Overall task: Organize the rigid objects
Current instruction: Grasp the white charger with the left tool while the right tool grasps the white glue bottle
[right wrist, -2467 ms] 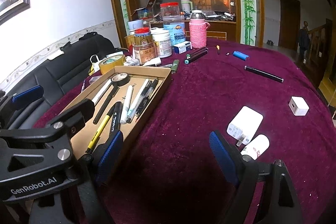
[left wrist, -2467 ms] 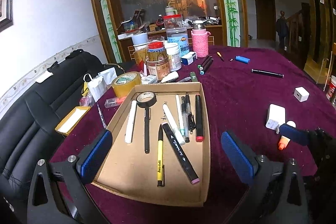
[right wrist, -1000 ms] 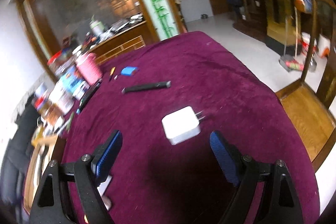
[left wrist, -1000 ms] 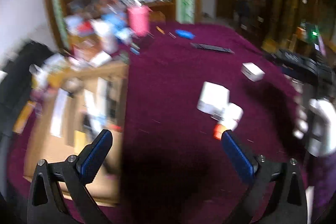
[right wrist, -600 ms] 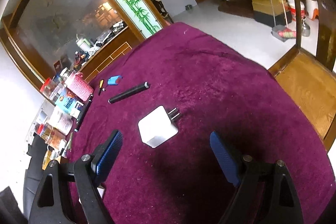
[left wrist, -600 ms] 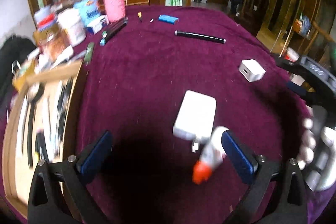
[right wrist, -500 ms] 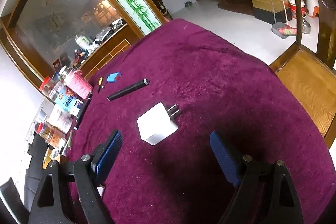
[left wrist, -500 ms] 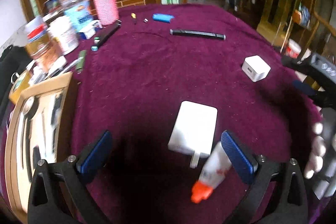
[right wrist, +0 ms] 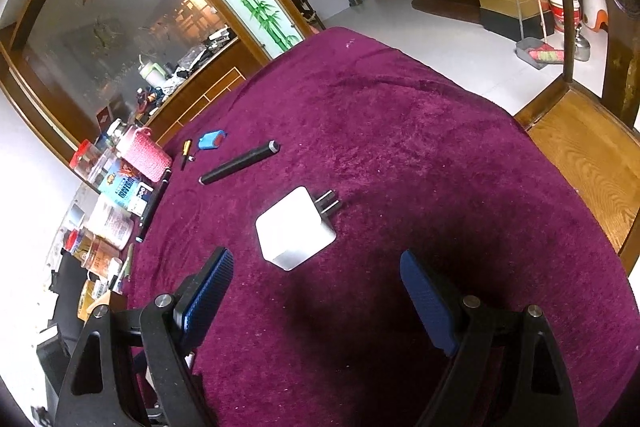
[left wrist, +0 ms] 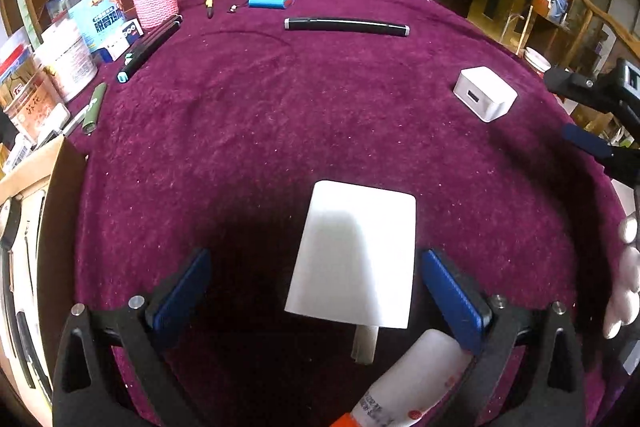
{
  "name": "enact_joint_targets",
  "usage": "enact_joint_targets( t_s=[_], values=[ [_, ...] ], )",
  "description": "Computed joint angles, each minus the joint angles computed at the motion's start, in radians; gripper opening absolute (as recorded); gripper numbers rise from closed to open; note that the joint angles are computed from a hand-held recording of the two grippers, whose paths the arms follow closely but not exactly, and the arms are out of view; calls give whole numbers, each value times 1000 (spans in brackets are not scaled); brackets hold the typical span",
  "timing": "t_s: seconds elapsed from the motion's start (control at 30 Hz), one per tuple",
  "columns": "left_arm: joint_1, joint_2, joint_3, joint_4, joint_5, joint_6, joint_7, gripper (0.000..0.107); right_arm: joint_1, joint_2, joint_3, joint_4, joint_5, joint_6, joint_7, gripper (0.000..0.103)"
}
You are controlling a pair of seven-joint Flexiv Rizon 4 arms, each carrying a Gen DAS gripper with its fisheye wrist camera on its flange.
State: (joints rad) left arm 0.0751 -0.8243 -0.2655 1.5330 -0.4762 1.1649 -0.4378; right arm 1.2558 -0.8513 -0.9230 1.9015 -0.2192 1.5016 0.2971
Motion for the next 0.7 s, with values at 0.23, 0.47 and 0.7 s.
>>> enact_joint_targets(
  t_s=[0.23, 0.47, 0.7],
  values=[
    [20, 8, -55, 31, -22, 59, 28, 44, -18, 14, 19, -12, -50, -54, 6, 88],
    [86, 34, -48, -15, -139, -226, -24, 45, -58, 20, 48, -27, -123, -34, 8, 88],
    [197, 151, -61, 93, -381, -324, 120, 45, -85, 40, 125, -70, -114, 48, -63, 88]
  ],
)
